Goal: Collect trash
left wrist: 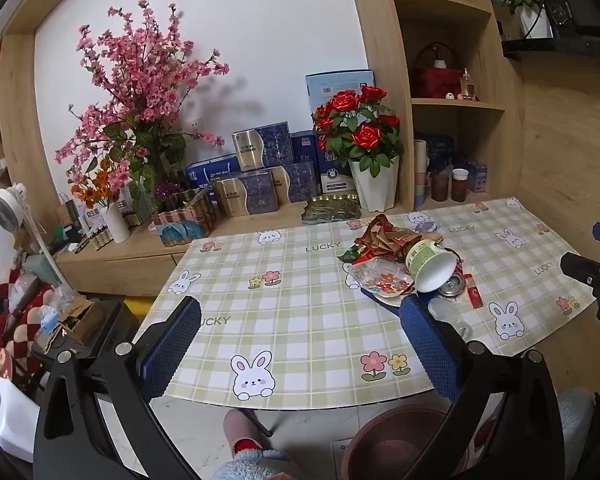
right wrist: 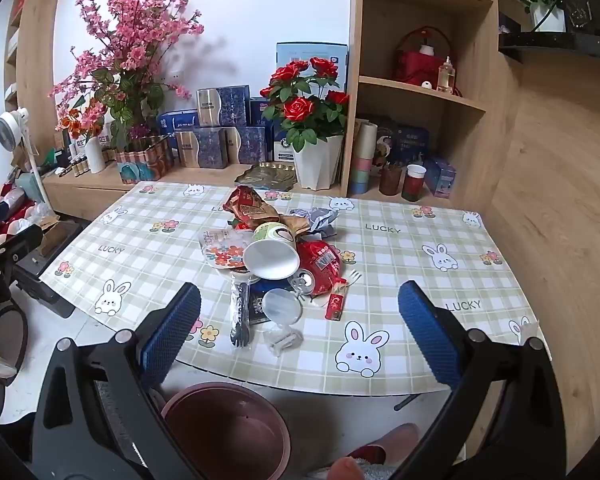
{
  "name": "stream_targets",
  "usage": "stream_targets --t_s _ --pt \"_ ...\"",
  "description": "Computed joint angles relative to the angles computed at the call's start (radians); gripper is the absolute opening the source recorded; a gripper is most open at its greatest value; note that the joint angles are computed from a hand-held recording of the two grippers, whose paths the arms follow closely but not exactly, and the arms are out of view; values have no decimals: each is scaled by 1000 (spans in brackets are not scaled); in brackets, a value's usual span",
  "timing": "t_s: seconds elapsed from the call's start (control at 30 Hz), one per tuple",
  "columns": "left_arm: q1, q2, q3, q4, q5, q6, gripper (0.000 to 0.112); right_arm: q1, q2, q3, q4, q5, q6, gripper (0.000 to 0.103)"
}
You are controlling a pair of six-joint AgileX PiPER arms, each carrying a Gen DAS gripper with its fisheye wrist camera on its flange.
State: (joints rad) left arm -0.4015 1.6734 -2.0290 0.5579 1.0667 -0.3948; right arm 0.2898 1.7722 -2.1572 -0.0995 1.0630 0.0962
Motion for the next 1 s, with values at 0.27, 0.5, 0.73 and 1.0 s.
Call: stream_targets --t_s 0.27,0.5,0.73,1.0 --pt "-19 10 -25 34 29 5 98 14 0 -5 -23 8 7 97" --pt "-29 -4 -4 63 31 -4 98 20 -14 23 -34 -19 14 97" --pt "-42 -10 15 97 27 -36 98 10 -31 58 -19 -48 19 97" --pt "-35 -23 38 88 16 -45 98 10 -32 54 -25 -48 19 97"
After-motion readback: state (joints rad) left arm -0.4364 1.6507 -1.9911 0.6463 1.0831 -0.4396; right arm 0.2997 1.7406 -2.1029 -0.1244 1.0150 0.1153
